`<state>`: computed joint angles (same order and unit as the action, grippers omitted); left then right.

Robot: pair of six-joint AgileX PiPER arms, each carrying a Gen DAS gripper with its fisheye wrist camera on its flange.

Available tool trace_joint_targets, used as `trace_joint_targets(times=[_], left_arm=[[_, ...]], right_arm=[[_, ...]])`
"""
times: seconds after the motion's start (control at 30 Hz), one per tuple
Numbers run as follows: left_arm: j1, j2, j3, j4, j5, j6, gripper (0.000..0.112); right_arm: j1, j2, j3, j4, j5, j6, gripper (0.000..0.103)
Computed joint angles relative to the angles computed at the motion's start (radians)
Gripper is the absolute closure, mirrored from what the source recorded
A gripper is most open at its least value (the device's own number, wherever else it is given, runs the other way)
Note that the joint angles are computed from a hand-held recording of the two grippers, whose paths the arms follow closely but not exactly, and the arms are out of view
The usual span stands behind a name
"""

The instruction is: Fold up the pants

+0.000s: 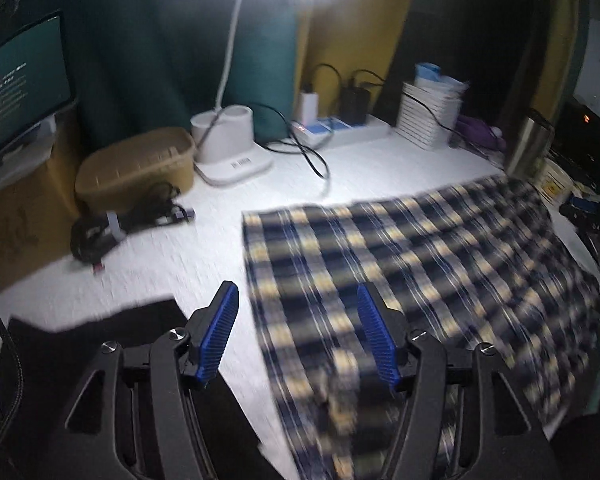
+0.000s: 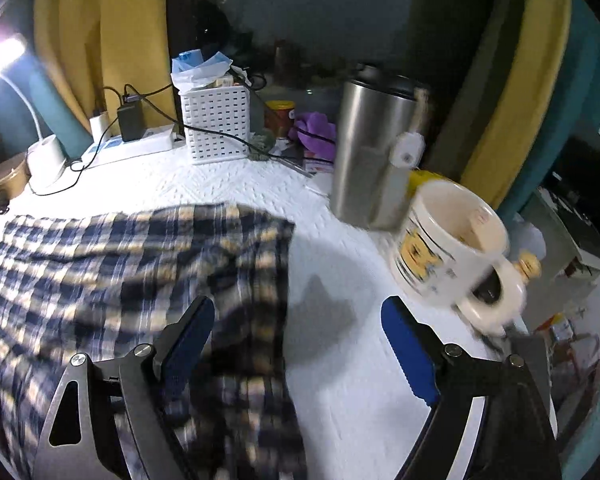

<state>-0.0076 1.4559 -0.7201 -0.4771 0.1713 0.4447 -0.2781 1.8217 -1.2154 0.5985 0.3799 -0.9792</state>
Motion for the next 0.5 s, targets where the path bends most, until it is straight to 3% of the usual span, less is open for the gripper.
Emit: trace_joint_targets(times=[0.2, 0.37, 0.5], left_arm=[[-0.044, -0.125, 0.147, -0.039, -0.013, 0.003, 0.051], [-0.097, -0.235, 0.256, 0.045, -0.025, -0.101, 0.051], [-0.144, -0.293, 0.315, 0.102, -0.043, -0.187, 0.050]], right_arm=[[-0.088, -0.143, 0.218, 0.180, -0.021, -0.229, 0.016], [-0.170, -0.253, 0.381, 0.331, -0.020, -0.426, 0.016], [-0.232, -0.342, 0.493, 0.445, -0.006, -0.589, 0.004]])
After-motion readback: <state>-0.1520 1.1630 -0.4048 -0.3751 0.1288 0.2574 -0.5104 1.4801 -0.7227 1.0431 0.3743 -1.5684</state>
